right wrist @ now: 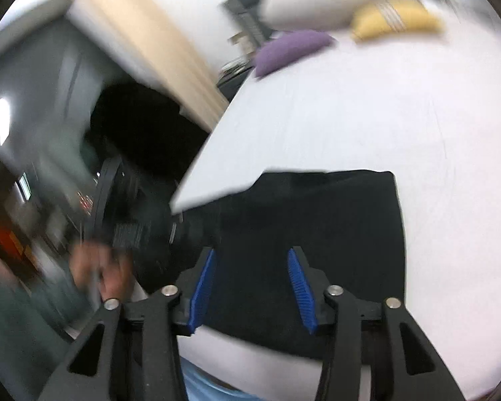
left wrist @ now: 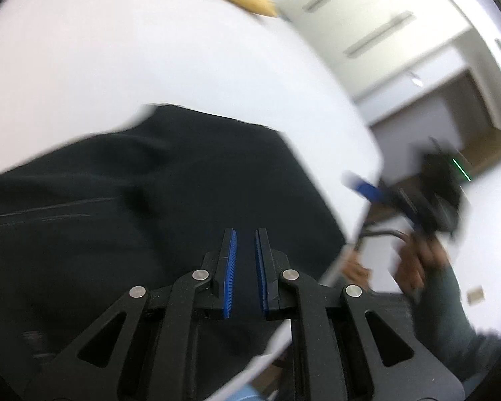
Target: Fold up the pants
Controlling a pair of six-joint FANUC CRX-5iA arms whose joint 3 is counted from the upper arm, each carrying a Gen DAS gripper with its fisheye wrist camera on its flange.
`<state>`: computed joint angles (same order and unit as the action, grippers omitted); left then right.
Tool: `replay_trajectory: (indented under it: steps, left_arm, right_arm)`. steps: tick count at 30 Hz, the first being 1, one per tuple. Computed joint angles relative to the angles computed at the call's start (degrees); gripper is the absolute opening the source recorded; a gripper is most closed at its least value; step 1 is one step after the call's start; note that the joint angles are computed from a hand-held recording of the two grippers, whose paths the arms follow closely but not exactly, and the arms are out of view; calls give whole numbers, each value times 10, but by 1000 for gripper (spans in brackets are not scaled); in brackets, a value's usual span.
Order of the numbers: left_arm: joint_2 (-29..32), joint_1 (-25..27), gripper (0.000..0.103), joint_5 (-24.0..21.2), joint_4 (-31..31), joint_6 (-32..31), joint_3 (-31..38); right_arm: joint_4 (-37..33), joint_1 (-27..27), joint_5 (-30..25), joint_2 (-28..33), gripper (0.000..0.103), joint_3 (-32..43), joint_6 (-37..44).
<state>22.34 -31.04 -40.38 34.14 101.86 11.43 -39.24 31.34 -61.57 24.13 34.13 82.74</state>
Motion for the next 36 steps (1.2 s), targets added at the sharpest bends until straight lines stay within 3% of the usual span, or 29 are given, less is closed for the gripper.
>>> replay_trajectory:
  steps: [2, 4, 5, 7, 10, 13, 18, 22, 26, 28, 29, 30, 32, 33, 34, 36]
  left_arm:
    - [34, -9, 11, -9, 7, -12, 29]
    - [64, -9, 11, -34, -20, 19, 59]
    - [77, -7, 11, -50, -34, 38, 73]
    - [74, -1, 11, -20, 24, -9, 32]
    - [65, 5, 11, -2, 67, -44, 0]
    - [66, 7, 11, 9, 89, -64, -10]
    - [39, 12, 11, 24, 92, -77, -49]
    - [15, 2, 11, 44, 67, -50, -75]
    - [5, -4, 11, 50, 24, -9, -71]
    - [2, -5, 11, 35, -26, 33, -52]
    - [-4, -5, 11, 25, -53, 57, -47]
    - [-11, -5, 11, 15, -77, 80, -43]
    - [-19, -5, 11, -14, -134, 139, -26]
    - [-23, -7, 11, -32, -163, 168, -16]
    - [-28, -9, 11, -43, -182, 187, -12]
    - [-39, -13, 11, -64, -221, 225, -5]
  right_arm:
    - [-72, -38, -33, 69, 53, 75, 2]
    - [-116, -57, -65, 123, 54, 130, -8]
    - [-112, -57, -83, 155, 56, 160, -29]
    - [-82, -49, -106, 176, 58, 167, -64]
    - [-120, -58, -68, 140, 53, 93, -16]
    - [-152, -66, -75, 103, 53, 38, 17]
    - [-129, -59, -91, 28, 53, -40, 28]
    - [-88, -37, -77, -26, 55, -86, 22]
    - [-115, -23, -10, -31, 59, -72, 65]
    - [-131, -20, 35, -11, 80, -52, 68]
    - [-124, -14, 52, 1, 85, -44, 49]
    - [-107, -6, 55, 24, 90, -27, 12]
    - [-44, 17, 9, 74, 90, 17, -66]
    - [27, 43, -6, 89, 80, 26, -97]
    - [86, 66, 6, 85, 74, 16, -98]
    - [120, 87, 21, 68, 80, 2, -91]
